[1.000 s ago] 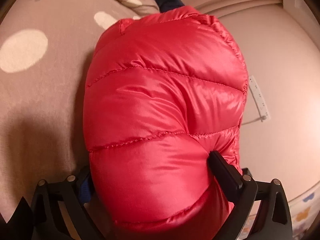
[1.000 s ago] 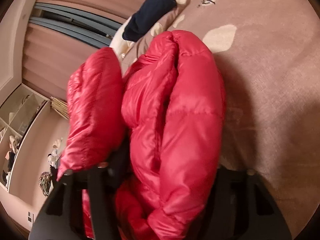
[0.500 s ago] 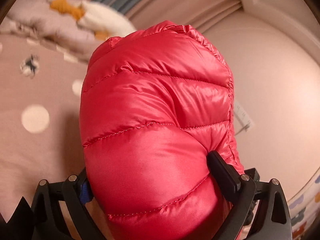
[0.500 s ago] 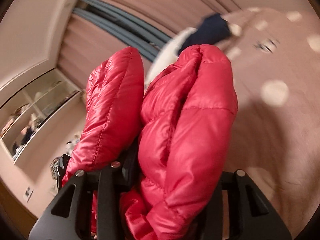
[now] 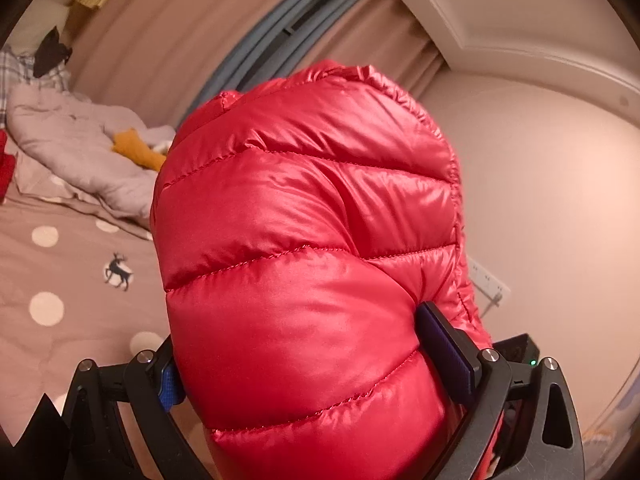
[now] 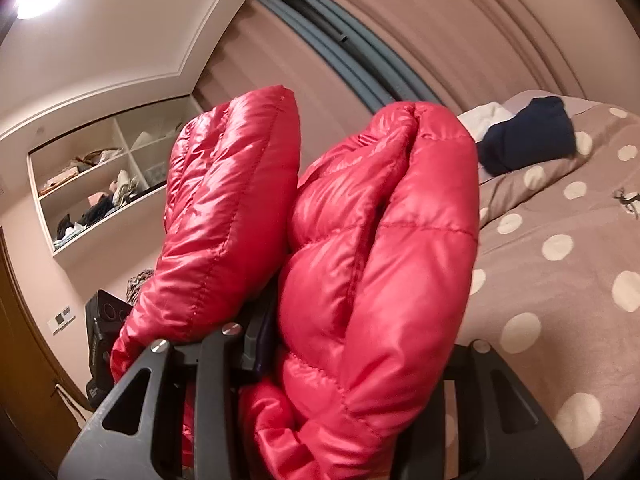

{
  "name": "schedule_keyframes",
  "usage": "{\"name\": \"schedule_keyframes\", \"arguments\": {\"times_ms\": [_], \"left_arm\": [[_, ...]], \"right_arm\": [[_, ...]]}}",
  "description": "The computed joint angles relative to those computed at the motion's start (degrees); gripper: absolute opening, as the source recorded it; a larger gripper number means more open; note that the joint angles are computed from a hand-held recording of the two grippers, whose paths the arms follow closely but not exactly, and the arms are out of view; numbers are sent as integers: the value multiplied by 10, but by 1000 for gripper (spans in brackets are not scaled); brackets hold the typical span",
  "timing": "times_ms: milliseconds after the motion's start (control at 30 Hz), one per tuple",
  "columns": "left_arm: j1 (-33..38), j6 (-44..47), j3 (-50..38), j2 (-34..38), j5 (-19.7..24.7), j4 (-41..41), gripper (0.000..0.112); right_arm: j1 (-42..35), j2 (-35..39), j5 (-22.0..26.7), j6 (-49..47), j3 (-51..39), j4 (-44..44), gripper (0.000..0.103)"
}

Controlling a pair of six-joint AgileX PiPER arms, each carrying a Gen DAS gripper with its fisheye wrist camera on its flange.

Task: Fold large clothes
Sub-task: 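Grasp the red bundle with both grippers and lift it off the bed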

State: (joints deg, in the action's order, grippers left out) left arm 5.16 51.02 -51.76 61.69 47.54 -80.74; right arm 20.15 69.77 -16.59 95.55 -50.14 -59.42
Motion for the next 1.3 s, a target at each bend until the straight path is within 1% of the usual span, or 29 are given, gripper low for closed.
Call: {"name": "schedule_keyframes", "arguments": {"times_ms": [33, 67, 100, 133, 167, 233, 267, 300, 333, 367, 400, 467, 533, 600, 700, 867, 1033, 1133, 1200, 1300], "left_arm": [[12, 6, -1, -2, 12, -2, 97], [19, 14, 2, -5, 22, -6, 97], [28, 24, 4, -1, 33, -15, 97], [34, 27, 6, 3, 43, -22, 97], [36, 40, 10, 14, 43, -32, 97], [49, 38, 10, 19, 55, -32, 97], [47, 36, 7, 24, 51, -32, 97], [54, 44, 8, 27, 61, -37, 97], [65, 62, -2, 54, 66, -47, 97], [82, 72, -3, 61, 82, -51, 97], [85, 69, -3, 57, 83, -49, 97], [79, 66, 1, 50, 71, -49, 97], [70, 51, 0, 40, 56, -43, 97], [49, 46, 4, 36, 32, -42, 97], [31, 49, 4, 38, 9, -44, 97], [0, 38, -7, 44, -25, -30, 97], [-9, 25, -18, 50, -37, -17, 97], [-16, 21, -26, 59, -49, -13, 97], [-23, 31, -34, 72, -57, -18, 97], [-29, 77, -47, 107, -65, -55, 97]], "right_arm": [[-8, 15, -17, -5, -9, 7, 40], [-5, 18, -24, -33, -6, 36, 40], [5, 15, -25, -74, 2, 78, 40], [8, 17, -29, -98, 5, 102, 40], [11, 22, -33, -120, 5, 127, 40], [25, 12, -29, -150, 18, 164, 40], [29, 15, -24, -151, 13, 165, 40], [31, 11, -19, -144, 14, 157, 40], [35, 12, -16, -147, 12, 158, 40], [41, 11, -12, -158, 12, 169, 40], [45, 11, -12, -167, 13, 178, 40], [51, 11, -10, -163, 12, 176, 40], [41, 10, -17, -119, 12, 130, 40], [29, 8, -20, -64, 7, 71, 40], [27, 6, -15, -39, 3, 45, 40], [23, 9, -20, -32, 3, 41, 40], [26, 20, -18, -45, -2, 64, 40], [22, 28, -23, -38, -5, 58, 40], [19, 36, -27, -47, -7, 68, 40], [14, 60, -28, -66, -20, 89, 40]]}}
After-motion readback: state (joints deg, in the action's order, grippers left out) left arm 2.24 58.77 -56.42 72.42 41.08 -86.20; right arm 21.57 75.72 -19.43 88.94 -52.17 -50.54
